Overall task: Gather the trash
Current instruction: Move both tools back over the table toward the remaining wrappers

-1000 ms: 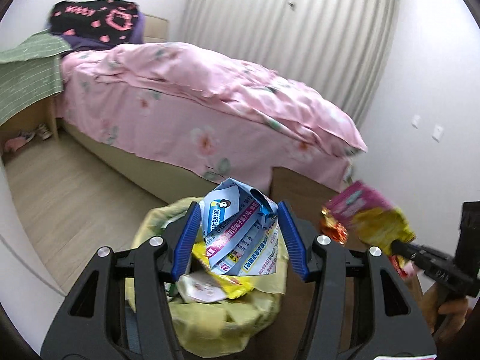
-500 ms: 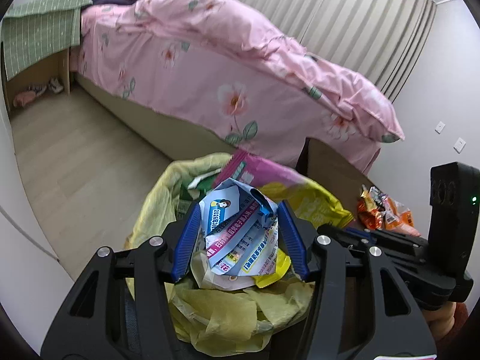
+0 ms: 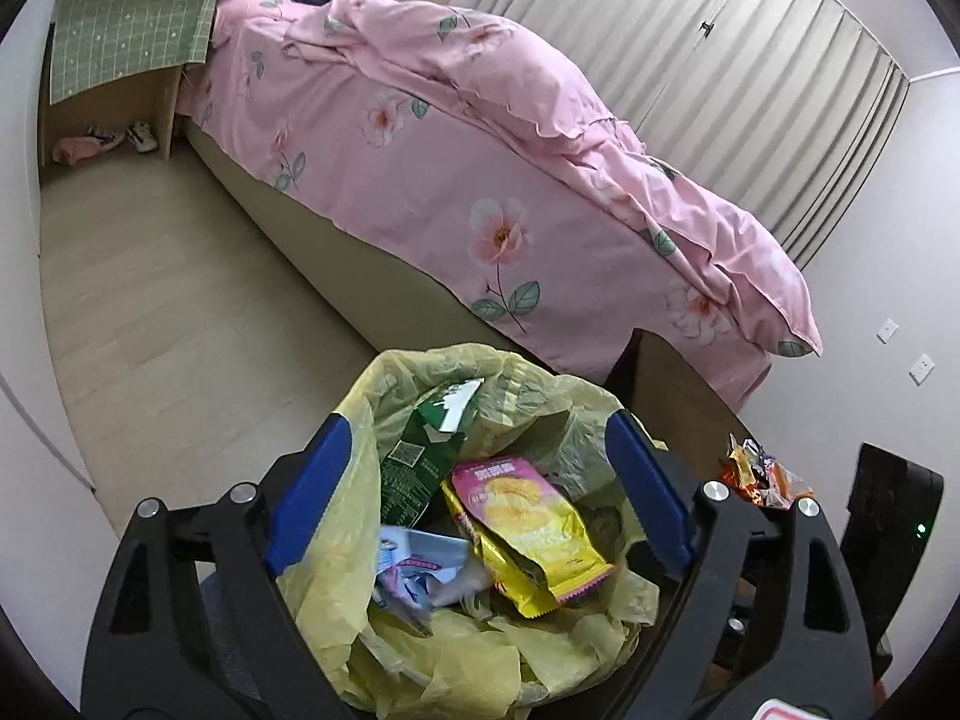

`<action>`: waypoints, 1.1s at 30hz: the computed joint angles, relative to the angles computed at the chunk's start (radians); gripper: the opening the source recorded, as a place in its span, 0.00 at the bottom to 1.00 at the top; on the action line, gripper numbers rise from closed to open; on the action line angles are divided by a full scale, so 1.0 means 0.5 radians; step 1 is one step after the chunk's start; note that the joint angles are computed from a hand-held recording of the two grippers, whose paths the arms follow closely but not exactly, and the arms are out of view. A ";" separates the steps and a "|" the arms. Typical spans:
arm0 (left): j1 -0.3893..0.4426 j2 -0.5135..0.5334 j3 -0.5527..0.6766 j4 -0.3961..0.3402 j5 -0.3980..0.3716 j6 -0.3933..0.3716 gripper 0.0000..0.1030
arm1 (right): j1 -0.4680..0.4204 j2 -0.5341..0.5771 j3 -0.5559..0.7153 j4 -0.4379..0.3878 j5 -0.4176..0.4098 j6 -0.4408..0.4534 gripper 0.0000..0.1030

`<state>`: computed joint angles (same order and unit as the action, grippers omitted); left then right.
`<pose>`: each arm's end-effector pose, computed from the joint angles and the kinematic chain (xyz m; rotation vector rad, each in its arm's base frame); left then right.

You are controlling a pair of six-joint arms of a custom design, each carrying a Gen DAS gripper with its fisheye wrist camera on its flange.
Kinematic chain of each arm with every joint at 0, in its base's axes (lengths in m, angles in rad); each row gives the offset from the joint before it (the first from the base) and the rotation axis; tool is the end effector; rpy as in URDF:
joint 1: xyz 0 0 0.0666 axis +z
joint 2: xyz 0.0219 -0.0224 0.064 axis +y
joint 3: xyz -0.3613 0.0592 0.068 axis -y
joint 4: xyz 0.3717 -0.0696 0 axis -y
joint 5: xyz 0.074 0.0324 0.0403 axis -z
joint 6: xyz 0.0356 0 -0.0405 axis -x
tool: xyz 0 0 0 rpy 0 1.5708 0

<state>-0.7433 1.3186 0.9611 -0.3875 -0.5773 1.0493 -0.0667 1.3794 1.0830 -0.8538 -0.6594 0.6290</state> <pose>0.3236 -0.2716 0.2968 -0.6117 2.1085 -0.3412 0.4174 -0.0064 0.2964 -0.8566 2.3173 0.6134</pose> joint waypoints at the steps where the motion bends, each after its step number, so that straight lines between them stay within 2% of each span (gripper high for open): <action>1: -0.008 0.001 0.012 -0.013 -0.020 -0.012 0.80 | -0.027 -0.033 -0.016 0.013 -0.011 0.018 0.38; 5: -0.048 0.014 0.057 0.004 -0.063 -0.109 0.80 | -0.164 -0.110 -0.034 0.019 -0.086 0.047 0.38; 8: -0.076 0.065 0.122 0.056 -0.016 -0.218 0.80 | -0.313 -0.151 -0.029 0.010 -0.146 0.073 0.38; 11: -0.109 0.144 0.202 0.153 0.082 -0.346 0.80 | -0.502 -0.173 -0.017 0.040 -0.186 0.090 0.39; 15: -0.153 0.310 0.379 0.197 0.202 -0.507 0.80 | -0.738 -0.122 0.046 0.049 -0.203 0.111 0.40; 18: -0.164 0.444 0.521 0.221 0.322 -0.618 0.80 | -0.905 -0.067 0.079 0.081 -0.220 0.128 0.45; 19: -0.166 0.506 0.588 0.231 0.383 -0.678 0.81 | -0.959 -0.048 0.086 0.103 -0.227 0.124 0.46; 21: -0.163 0.630 0.727 0.229 0.509 -0.791 0.89 | -1.048 -0.019 0.091 0.138 -0.232 0.121 0.46; 23: -0.146 0.818 0.973 0.077 0.703 -0.881 0.90 | -1.152 0.031 0.106 0.140 -0.269 0.133 0.46; 25: -0.147 0.990 1.222 -0.108 0.759 -0.981 0.90 | -1.242 0.086 0.128 0.074 -0.300 0.203 0.51; 28: -0.153 1.253 1.604 -0.268 0.744 -1.236 0.90 | -1.356 0.141 0.125 0.035 -0.338 0.263 0.51; 30: -0.150 1.383 1.799 -0.359 0.722 -1.330 0.90 | -1.417 0.151 0.100 0.061 -0.384 0.258 0.51; 33: -0.126 1.640 2.200 -0.597 0.673 -1.416 0.90 | -1.474 0.189 0.099 0.046 -0.482 0.266 0.51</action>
<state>-0.8065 2.1389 2.0612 -0.6858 -0.2409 0.3414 -0.8038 1.4741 1.1323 -0.8305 -0.9005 0.7622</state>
